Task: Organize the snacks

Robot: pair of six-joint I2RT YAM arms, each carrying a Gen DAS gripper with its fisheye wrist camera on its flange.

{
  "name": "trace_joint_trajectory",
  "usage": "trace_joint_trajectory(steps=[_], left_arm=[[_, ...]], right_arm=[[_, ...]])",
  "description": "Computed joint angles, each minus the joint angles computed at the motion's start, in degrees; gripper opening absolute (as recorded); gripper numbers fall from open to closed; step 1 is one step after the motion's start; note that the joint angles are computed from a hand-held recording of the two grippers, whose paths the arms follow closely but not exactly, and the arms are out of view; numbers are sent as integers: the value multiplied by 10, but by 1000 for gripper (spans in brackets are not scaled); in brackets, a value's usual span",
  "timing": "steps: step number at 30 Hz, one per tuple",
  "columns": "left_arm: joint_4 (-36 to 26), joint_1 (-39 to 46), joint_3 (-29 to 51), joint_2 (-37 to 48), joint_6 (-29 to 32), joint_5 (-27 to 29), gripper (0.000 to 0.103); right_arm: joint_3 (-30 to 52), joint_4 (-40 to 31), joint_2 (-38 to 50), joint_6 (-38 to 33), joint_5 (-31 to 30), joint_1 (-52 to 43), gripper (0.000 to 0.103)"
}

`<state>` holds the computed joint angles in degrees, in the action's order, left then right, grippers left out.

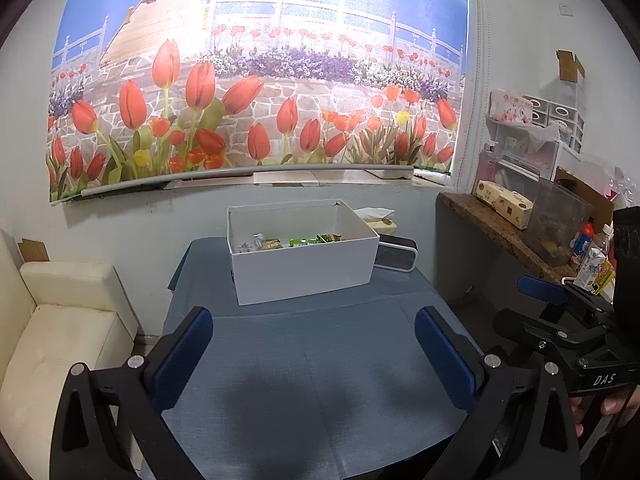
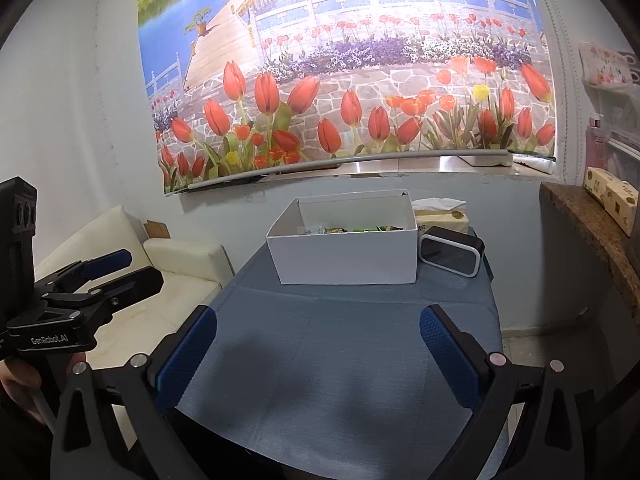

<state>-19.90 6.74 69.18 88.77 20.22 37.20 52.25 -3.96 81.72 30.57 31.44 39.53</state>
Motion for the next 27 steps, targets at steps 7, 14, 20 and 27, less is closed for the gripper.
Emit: trace_joint_trajectory(steps=[7, 14, 20, 27], left_arm=[[-3, 3, 1, 4, 3, 2, 103], [-5, 4, 2, 5, 7, 4, 103], [-9, 4, 4, 6, 9, 5, 103], [-6, 0, 1, 6, 9, 2, 103]], right_arm=[[3, -2, 1, -1, 5, 4, 103], [7, -8, 6, 2, 5, 6, 103], [7, -10, 6, 2, 6, 6, 103], [5, -9, 6, 3, -1, 3, 103]])
